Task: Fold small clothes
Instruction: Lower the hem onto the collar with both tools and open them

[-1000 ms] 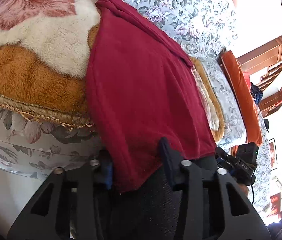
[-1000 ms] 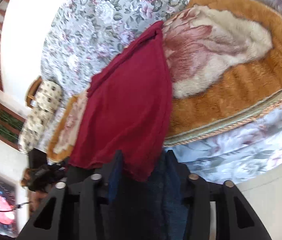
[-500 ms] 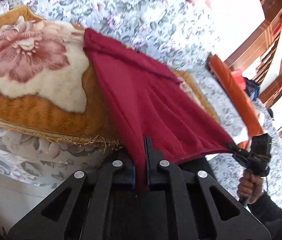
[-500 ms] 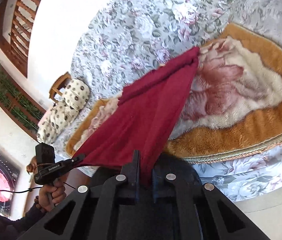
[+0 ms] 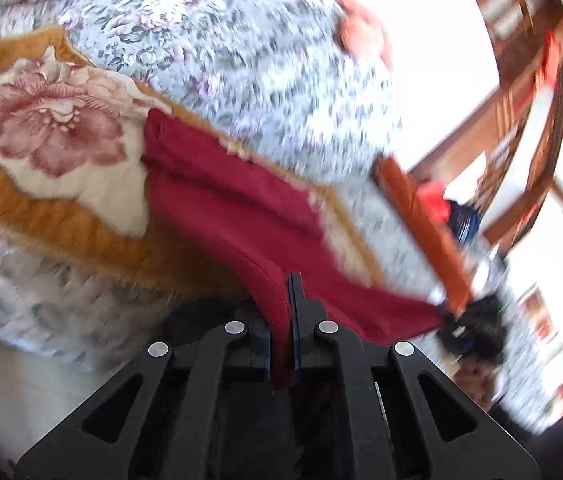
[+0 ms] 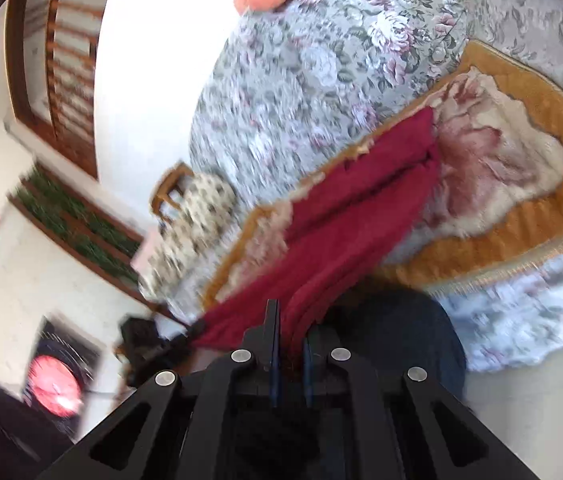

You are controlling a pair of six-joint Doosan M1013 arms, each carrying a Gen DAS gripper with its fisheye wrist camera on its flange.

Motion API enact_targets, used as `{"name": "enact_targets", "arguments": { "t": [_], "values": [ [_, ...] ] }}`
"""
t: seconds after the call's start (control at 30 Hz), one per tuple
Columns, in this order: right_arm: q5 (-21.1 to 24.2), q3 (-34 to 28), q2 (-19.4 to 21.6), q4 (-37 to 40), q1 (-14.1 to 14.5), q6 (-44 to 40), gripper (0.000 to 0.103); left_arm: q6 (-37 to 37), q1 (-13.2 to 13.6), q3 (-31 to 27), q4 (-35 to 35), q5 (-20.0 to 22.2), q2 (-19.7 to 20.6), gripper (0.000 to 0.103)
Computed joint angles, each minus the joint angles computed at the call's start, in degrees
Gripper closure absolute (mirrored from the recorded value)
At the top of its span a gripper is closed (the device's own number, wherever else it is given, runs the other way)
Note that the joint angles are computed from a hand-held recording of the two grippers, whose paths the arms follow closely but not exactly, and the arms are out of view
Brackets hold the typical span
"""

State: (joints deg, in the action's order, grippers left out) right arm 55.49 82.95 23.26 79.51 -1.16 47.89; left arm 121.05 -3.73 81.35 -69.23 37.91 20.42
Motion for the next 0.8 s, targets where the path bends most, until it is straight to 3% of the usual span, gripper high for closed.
{"name": "enact_targets", "arguments": {
  "t": [0.1, 0.2, 0.27, 0.37, 0.5, 0.8],
  "values": [
    [-0.6, -5.5, 4.3, 4.7, 0.1, 5.8, 0.095, 1.0, 0.1, -4.5, -5.7, -1.7, 3.8, 0.098],
    [-2.6, -12.9, 9.1, 6.2, 0.5, 11.0, 0.095, -5.0, -0.3, -10.9, -2.8, -5.0, 8.3, 0.098],
    [-3.9, -18.2, 12.3, 4.5, 0.9, 15.2, 0.095, -14.4, -0.8, -16.3, 5.2, -7.0, 11.8, 0.098],
    [-5.9, -27.5, 18.0, -1.7, 1.7, 23.4, 0.095, -31.0, -1.0, -25.5, 19.4, -5.9, 17.7, 0.098],
    [-6.6, -39.6, 25.2, -12.9, 2.4, 35.5, 0.095, -45.4, -1.1, -36.1, 32.9, -1.5, 24.2, 0.098],
    [-1.2, -63.5, 38.9, -29.7, 3.3, 53.1, 0.095, -55.9, -1.9, -58.5, 49.1, 11.6, 36.8, 0.097]
  ]
}}
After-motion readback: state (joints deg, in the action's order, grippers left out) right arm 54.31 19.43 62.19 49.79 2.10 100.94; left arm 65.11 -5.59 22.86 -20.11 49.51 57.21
